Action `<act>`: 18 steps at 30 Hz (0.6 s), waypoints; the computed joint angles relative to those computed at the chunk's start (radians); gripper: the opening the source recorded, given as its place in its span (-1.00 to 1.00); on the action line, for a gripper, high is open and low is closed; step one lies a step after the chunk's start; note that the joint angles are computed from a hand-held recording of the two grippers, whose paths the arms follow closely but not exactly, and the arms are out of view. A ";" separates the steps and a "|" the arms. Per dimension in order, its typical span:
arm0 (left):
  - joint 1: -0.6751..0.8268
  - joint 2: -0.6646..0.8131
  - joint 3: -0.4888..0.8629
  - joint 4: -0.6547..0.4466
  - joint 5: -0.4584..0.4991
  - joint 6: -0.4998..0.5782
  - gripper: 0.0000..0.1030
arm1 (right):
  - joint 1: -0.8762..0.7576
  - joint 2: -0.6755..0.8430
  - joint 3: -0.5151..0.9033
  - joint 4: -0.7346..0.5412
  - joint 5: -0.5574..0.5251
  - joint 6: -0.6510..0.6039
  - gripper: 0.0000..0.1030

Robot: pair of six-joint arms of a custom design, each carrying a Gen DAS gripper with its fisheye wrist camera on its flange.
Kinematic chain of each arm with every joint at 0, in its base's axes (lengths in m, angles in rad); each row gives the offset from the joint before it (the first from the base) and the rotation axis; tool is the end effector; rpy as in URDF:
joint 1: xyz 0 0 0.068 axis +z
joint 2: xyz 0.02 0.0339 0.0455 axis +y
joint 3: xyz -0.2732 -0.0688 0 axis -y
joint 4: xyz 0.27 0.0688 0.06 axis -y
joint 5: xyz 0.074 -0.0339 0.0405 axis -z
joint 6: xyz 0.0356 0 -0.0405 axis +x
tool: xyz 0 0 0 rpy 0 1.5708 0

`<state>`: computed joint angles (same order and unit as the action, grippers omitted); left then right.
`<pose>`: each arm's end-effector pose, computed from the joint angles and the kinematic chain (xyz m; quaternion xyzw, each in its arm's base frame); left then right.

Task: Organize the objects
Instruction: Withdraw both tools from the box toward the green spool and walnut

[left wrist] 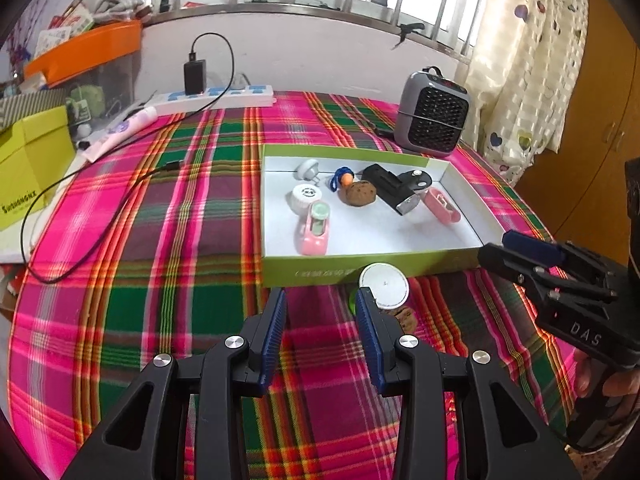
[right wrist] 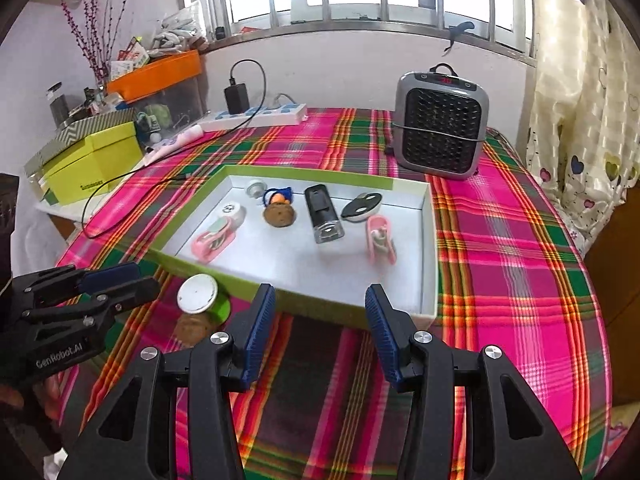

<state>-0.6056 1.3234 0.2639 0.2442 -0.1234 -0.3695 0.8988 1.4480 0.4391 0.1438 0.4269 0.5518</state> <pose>0.1772 -0.1174 0.0927 0.0867 0.9240 -0.1218 0.3521 0.1673 0.1866 0.1071 -0.0862 0.9160 0.0753 0.3846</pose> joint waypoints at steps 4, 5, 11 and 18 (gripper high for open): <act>0.015 -0.005 -0.022 0.013 0.008 -0.011 -0.34 | 0.024 0.037 -0.006 0.049 -0.037 -0.009 -0.07; 0.017 -0.001 -0.025 0.019 0.010 -0.015 -0.33 | 0.033 0.053 -0.002 0.059 -0.044 -0.011 -0.07; 0.034 0.012 -0.045 0.048 0.030 -0.015 -0.33 | 0.067 0.100 0.005 0.120 -0.090 -0.024 -0.07; 0.063 0.020 -0.062 0.065 0.049 -0.008 -0.33 | 0.097 0.175 0.044 0.146 -0.123 -0.022 -0.07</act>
<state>-0.5427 1.3431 0.2021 0.3095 -0.0744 -0.3770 0.9957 1.6232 0.4834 0.2898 0.3037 0.5293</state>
